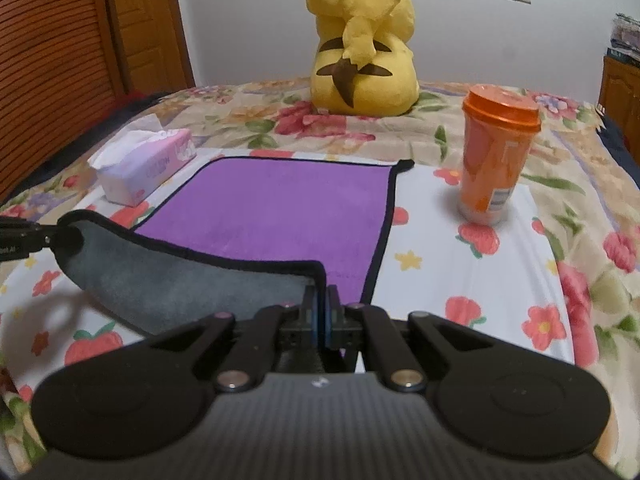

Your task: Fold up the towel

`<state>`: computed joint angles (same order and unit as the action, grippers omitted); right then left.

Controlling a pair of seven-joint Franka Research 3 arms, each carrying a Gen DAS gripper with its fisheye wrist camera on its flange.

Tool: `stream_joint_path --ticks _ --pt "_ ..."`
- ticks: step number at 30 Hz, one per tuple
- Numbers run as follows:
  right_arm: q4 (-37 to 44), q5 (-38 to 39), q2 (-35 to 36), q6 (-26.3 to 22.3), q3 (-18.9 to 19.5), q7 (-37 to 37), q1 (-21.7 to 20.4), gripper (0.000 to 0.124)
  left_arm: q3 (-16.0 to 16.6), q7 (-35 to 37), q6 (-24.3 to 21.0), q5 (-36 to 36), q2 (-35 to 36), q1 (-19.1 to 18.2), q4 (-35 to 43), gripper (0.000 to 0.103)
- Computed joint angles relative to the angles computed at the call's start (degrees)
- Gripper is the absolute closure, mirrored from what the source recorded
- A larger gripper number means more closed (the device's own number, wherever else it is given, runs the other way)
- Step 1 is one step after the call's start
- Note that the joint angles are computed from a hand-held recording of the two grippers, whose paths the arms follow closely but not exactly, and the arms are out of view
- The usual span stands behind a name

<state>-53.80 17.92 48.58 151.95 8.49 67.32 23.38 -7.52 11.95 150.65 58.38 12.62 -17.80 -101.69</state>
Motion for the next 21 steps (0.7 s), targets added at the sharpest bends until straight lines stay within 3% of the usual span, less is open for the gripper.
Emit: stream_joint_path --ticks 13,21 --pt "3.97 1.44 2.19 1.44 1.67 -3.68 -0.46 0.120 0.74 0.14 -0.50 3.25 0.93 -0.77 3.53 0.096" --pt "11.62 0.78 6.81 0.62 0.76 -3.30 0.38 0.120 1.08 0.81 -2.03 4.56 2.63 -1.26 6.32 0.096"
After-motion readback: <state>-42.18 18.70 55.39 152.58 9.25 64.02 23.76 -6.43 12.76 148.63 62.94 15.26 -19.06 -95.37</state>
